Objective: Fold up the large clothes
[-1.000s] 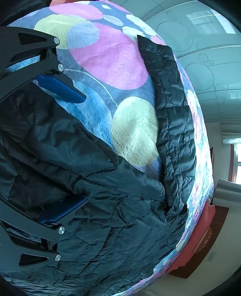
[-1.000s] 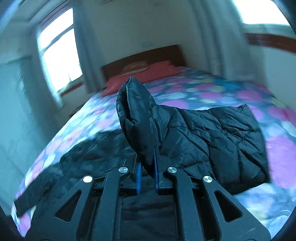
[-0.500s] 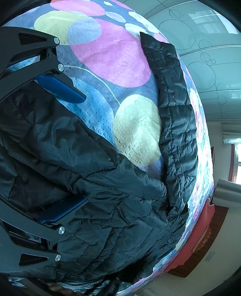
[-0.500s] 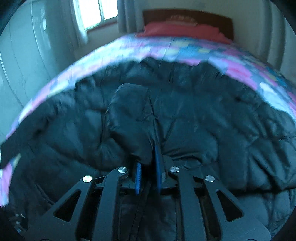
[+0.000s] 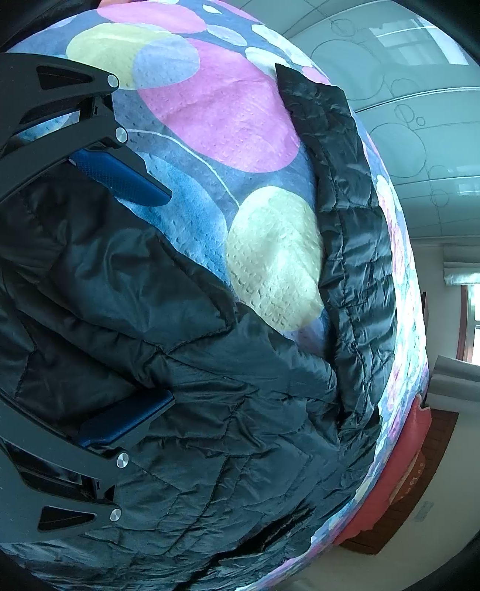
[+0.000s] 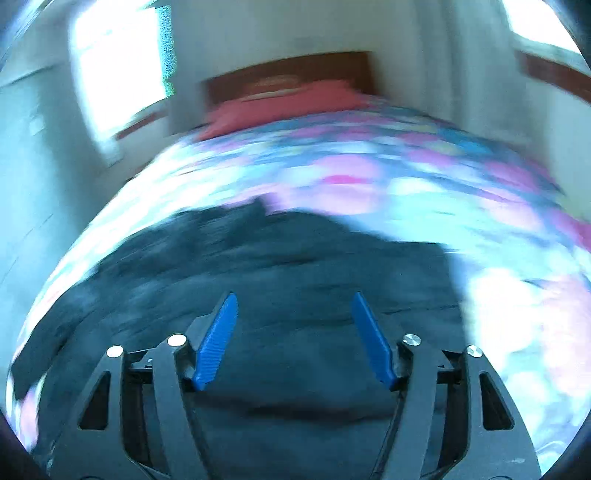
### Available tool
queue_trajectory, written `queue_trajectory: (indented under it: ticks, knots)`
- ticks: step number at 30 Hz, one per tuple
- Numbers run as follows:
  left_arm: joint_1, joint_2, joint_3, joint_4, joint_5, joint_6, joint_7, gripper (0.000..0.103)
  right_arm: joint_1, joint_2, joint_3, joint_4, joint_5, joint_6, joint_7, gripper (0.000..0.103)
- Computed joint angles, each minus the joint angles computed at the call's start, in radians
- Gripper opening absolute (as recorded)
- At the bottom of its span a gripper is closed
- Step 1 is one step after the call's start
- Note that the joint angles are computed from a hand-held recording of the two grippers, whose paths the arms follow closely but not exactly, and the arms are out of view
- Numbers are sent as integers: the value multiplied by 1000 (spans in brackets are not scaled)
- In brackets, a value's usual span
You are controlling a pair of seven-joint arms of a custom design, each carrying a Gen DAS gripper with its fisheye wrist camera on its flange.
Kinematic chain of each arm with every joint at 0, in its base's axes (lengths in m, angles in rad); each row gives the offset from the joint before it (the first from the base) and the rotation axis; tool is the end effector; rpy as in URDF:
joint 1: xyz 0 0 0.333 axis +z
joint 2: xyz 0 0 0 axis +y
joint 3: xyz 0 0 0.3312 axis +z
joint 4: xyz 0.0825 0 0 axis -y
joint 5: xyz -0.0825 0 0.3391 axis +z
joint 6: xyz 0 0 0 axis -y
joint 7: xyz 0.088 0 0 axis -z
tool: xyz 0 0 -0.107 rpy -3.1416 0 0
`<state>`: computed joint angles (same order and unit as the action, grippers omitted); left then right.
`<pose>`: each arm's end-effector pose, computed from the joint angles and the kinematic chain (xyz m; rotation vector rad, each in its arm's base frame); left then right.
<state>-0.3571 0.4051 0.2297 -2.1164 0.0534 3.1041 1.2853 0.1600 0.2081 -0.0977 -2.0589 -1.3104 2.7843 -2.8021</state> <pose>0.5956 -0.0925 0.3412 -1.9444 1.8313 -0.6051 0.5660 0.0817 0.4104 -1.0527 2.2250 -0.8448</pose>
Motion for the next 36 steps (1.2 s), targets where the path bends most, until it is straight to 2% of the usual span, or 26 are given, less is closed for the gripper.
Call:
queue_trajectory:
  ticks: [2, 5, 8, 9, 11, 13, 16, 17, 19, 21, 23, 26, 28, 31, 33, 36]
  knots:
    - [-3, 2, 4, 3, 2, -2, -2, 98, -37, 1, -20, -29, 67, -14, -21, 53]
    - [-11, 6, 12, 8, 9, -6, -6, 99, -70, 47, -32, -23, 144, 3, -89, 52]
    - [-17, 6, 19, 8, 17, -8, -11, 99, -85, 121, -29, 5, 254, 2, -221, 53]
    - [-17, 7, 20, 8, 20, -8, -13, 99, -79, 147, -36, 20, 270, 3, -246, 53]
    - [-24, 9, 28, 11, 26, -10, -18, 99, -34, 160, -81, 21, 218, 2, -194, 53]
    - [-21, 8, 25, 10, 29, -10, -19, 99, -27, 160, -79, 30, 251, -24, -232, 53]
    - [-12, 7, 15, 9, 28, -9, -19, 99, 11, 128, -80, 33, 263, -113, -229, 53]
    - [-11, 7, 13, 9, 27, -8, -18, 99, 19, 119, -80, 34, 248, -120, -207, 55]
    - [-12, 8, 16, 10, 29, -10, -19, 99, 37, 95, -75, 30, 198, -122, -143, 64]
    - [-13, 8, 16, 9, 30, -8, -21, 99, 53, 87, -59, 44, 144, -117, -95, 67]
    - [-7, 7, 9, 9, 27, -8, -19, 99, 54, 108, -31, 74, 161, -127, -135, 67]
    - [-12, 8, 14, 9, 29, -7, -21, 99, 26, 195, 9, 124, 333, -120, -302, 69]
    - [-13, 9, 15, 9, 29, -5, -20, 99, 43, 231, -9, 143, 362, -121, -329, 69]
    - [-5, 6, 8, 5, 24, -2, -16, 99, 73, 220, -19, 172, 429, -179, -378, 69]
    - [-4, 5, 5, 4, 21, -2, -13, 99, 108, 200, -41, 166, 393, -151, -326, 69]
    - [-6, 6, 8, 4, 19, -2, -11, 99, 148, 207, -45, 215, 331, -161, -311, 69]
